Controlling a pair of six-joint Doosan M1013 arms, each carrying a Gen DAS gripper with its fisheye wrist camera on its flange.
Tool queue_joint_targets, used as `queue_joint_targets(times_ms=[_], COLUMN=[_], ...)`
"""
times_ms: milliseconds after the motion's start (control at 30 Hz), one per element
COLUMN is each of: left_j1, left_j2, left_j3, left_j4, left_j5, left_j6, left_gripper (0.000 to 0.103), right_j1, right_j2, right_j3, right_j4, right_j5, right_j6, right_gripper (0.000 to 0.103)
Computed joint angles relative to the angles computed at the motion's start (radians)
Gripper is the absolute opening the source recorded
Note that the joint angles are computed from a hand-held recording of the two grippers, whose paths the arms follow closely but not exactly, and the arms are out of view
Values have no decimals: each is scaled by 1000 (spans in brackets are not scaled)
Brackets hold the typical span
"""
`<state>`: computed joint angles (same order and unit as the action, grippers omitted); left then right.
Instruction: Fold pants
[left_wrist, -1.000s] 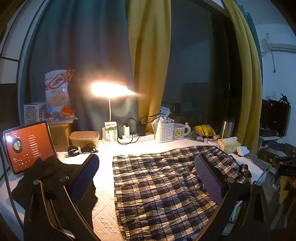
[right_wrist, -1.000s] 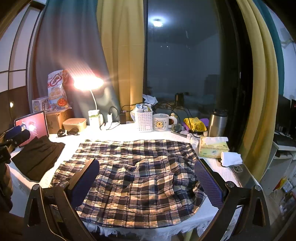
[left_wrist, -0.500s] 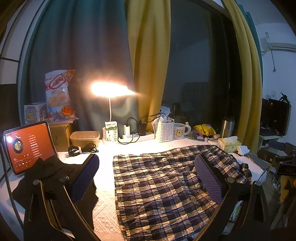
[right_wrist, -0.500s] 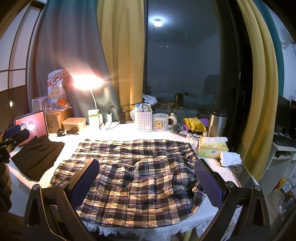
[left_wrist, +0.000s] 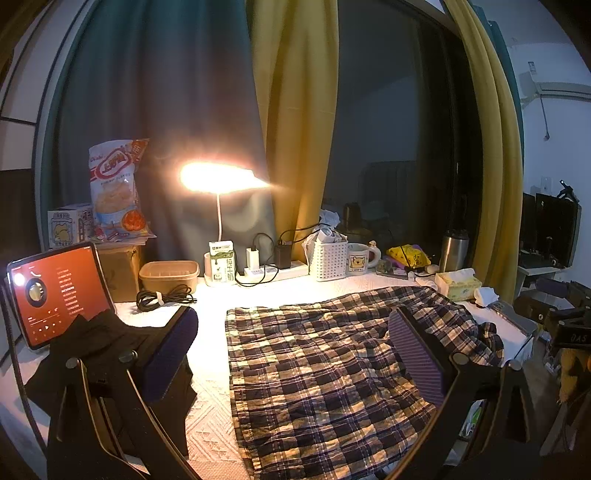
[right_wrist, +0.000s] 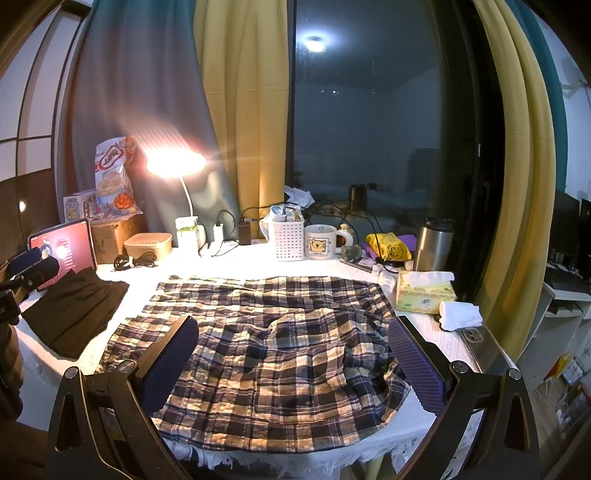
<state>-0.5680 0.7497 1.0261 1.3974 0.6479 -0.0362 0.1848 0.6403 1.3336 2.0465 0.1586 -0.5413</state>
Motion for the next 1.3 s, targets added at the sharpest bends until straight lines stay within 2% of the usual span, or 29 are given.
queue_joint_targets(times_ms=[1033,1300], left_j1=[-4,-3], left_j2=[4,8], left_j3=[-9,-18], left_j4=[-4,-12], left_j5=[1,3], left_j6=[15,38], left_gripper=[102,102], right_j1=[0,-1], right_j2=[-2,2], right_j3=[3,-1], right_j4=[6,-29], right_j5=[-3,-1], right_j6=[-8,23], right_gripper=[103,103])
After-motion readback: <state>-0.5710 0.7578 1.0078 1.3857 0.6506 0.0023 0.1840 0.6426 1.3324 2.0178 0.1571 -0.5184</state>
